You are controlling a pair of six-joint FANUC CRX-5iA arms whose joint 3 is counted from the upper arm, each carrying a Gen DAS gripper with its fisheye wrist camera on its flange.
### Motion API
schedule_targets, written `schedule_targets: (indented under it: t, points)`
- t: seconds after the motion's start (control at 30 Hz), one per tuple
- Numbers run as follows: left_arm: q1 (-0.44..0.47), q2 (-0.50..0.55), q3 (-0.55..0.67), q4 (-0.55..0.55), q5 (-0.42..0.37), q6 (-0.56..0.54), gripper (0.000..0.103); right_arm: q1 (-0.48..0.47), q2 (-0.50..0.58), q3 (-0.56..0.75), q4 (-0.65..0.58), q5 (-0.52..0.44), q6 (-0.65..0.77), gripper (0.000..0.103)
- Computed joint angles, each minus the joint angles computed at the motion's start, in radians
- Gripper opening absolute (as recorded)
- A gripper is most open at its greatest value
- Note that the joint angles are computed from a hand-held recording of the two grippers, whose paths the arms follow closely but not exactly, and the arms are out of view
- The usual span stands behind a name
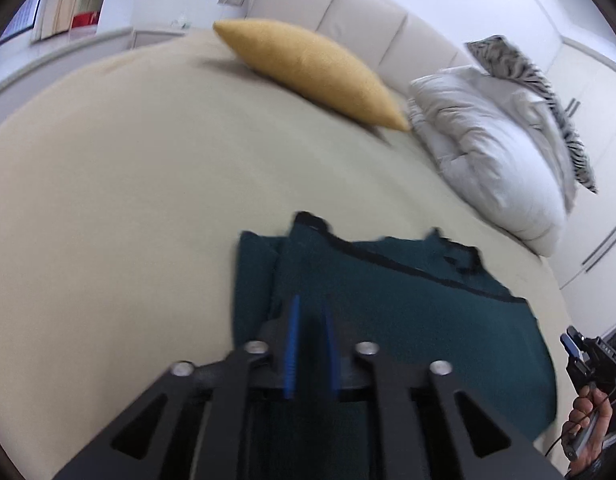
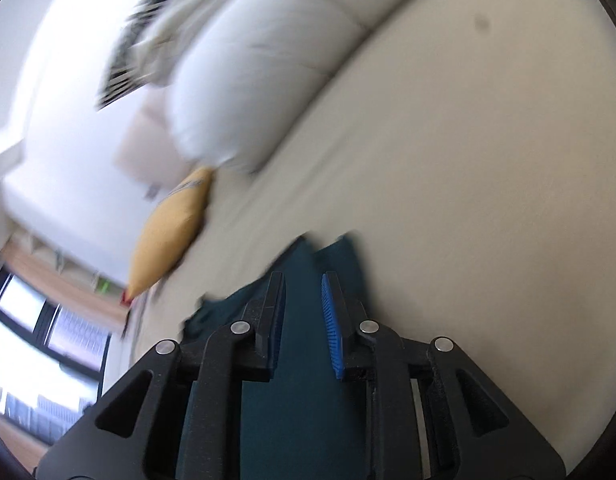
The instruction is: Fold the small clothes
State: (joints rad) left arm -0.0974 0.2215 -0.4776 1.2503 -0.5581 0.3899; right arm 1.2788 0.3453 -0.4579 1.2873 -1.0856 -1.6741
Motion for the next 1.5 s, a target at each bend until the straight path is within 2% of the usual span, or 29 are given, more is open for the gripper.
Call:
schedule_targets:
  t: [0.03, 0.07, 0.1, 0.17, 0.23, 0.27, 0.3, 0.33, 0.37, 0.43, 0.47, 0.5, 0.57, 0.63, 0.67, 0.73, 0.8, 0.9, 1.17, 1.33, 1.4, 1.5]
  points:
    - [-0.017, -0.063, -0.064, 0.060, 0.012, -0.066, 0.044, 0.015, -0.002, 0.012, 0.038, 0.005, 0.020, 0.020]
    - [-0.023, -0.102, -0.099, 0.067, 0.010, -0.090, 0.052, 0.012, 0.013, 0.035, 0.128, 0.037, 0.027, 0.021]
    - [-0.029, -0.138, -0.131, 0.072, -0.005, -0.118, 0.054, -0.009, 0.037, 0.067, 0.200, 0.088, 0.036, 0.025]
    - [-0.034, -0.183, -0.170, 0.007, -0.028, -0.121, 0.059, -0.064, 0.103, 0.159, 0.308, 0.270, 0.078, 0.059]
    - [-0.017, -0.171, -0.161, -0.144, -0.025, -0.014, 0.059, -0.102, 0.180, 0.250, 0.355, 0.409, 0.105, 0.059]
    - [0.004, -0.151, -0.156, -0.177, -0.044, 0.024, 0.056, -0.108, 0.204, 0.278, 0.327, 0.461, 0.133, 0.059]
    - [0.019, -0.143, -0.163, -0.159, -0.061, 0.010, 0.053, -0.104, 0.224, 0.296, 0.272, 0.486, 0.154, 0.059]
    - [0.034, -0.144, -0.176, -0.130, -0.073, -0.019, 0.048, -0.101, 0.228, 0.287, 0.268, 0.482, 0.124, 0.051]
    - [0.052, -0.151, -0.181, -0.138, -0.088, -0.016, 0.048, -0.100, 0.223, 0.260, 0.318, 0.464, 0.058, 0.039]
    - [0.084, -0.168, -0.189, -0.160, -0.112, -0.017, 0.049, -0.063, 0.191, 0.190, 0.312, 0.385, -0.061, 0.033]
    - [0.093, -0.177, -0.198, -0.165, -0.112, -0.021, 0.049, -0.042, 0.170, 0.150, 0.313, 0.341, -0.122, 0.033]
    - [0.101, -0.183, -0.206, -0.164, -0.117, -0.021, 0.049, -0.001, 0.149, 0.115, 0.263, 0.271, -0.145, 0.033]
    - [0.127, -0.198, -0.226, -0.156, -0.140, -0.025, 0.048, 0.103, 0.124, 0.108, 0.053, 0.125, -0.101, 0.034]
    - [0.132, -0.232, -0.247, -0.172, -0.123, -0.023, 0.049, 0.178, 0.112, 0.126, -0.092, 0.019, -0.089, 0.035]
    - [0.129, -0.257, -0.257, -0.186, -0.108, -0.024, 0.053, 0.218, 0.113, 0.144, -0.146, -0.042, -0.086, 0.039]
    - [0.119, -0.292, -0.273, -0.203, -0.072, -0.023, 0.062, 0.264, 0.127, 0.203, -0.209, -0.128, -0.041, 0.040]
    - [0.116, -0.320, -0.284, -0.214, -0.049, -0.020, 0.063, 0.286, 0.148, 0.259, -0.205, -0.163, 0.008, 0.043]
    - [0.108, -0.353, -0.290, -0.239, -0.022, -0.015, 0.064, 0.279, 0.152, 0.315, -0.209, -0.162, 0.148, 0.044]
    - [0.108, -0.368, -0.281, -0.277, 0.012, 0.000, 0.067, 0.208, 0.269, 0.586, -0.223, -0.099, 0.523, 0.045]
    - [0.116, -0.357, -0.276, -0.281, 0.014, 0.002, 0.067, 0.174, 0.321, 0.677, -0.237, -0.053, 0.622, 0.046]
    - [0.121, -0.350, -0.275, -0.272, 0.017, 0.005, 0.070, 0.167, 0.329, 0.685, -0.239, -0.036, 0.629, 0.046]
    - [0.146, -0.315, -0.254, -0.271, -0.011, 0.030, 0.072, 0.153, 0.341, 0.701, -0.244, -0.004, 0.648, 0.046]
